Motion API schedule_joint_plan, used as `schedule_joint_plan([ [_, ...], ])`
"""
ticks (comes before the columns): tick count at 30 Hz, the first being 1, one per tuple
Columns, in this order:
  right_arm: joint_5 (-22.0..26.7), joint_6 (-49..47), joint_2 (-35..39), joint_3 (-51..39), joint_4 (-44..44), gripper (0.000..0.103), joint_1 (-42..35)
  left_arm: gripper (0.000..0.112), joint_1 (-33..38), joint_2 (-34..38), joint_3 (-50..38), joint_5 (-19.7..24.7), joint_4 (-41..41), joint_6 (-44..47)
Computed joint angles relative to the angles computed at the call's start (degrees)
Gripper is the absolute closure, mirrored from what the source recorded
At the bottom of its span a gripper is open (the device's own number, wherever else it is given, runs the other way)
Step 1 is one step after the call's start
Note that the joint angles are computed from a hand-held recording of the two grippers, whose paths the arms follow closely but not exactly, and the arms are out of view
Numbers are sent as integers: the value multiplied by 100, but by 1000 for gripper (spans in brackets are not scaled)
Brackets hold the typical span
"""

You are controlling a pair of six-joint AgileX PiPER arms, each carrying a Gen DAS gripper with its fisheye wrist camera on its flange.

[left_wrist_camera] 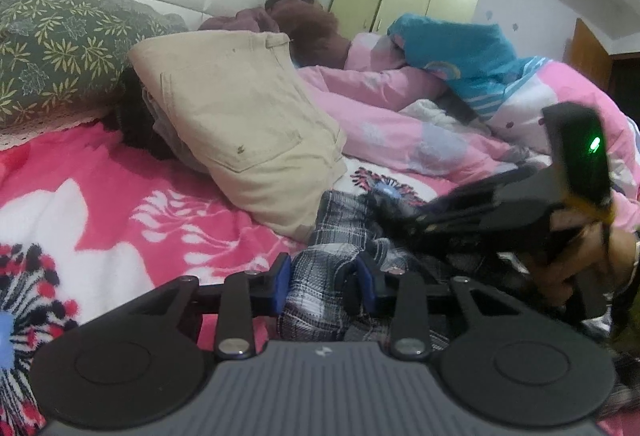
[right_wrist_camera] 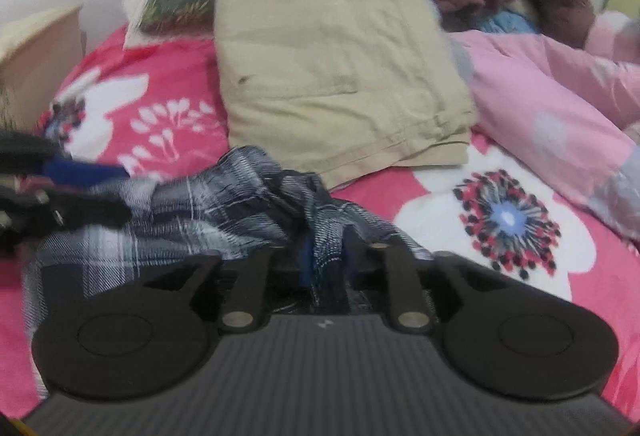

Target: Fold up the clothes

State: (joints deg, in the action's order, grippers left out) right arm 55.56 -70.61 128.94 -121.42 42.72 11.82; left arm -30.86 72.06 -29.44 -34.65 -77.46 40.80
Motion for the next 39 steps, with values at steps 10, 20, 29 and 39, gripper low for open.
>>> schedule_joint_plan([
  [10, 749, 309, -837, 371, 1182, 51, -1508, 56, -783, -332, -152, -1213, -696, 774],
  [20, 945, -816, -1753, 2186, 1038, 75, -2283, 87, 179, 1095, -1813, 459, -968, 2014],
  [29, -412, -2625, -2197, 3563, 593, 75, -1879, 93, 407, 1641, -1873, 399, -1012, 1461],
  [39, -974, -2802, -2009, 3315, 1320, 102, -1956, 94, 406, 1680, -1825, 306, -597, 917],
])
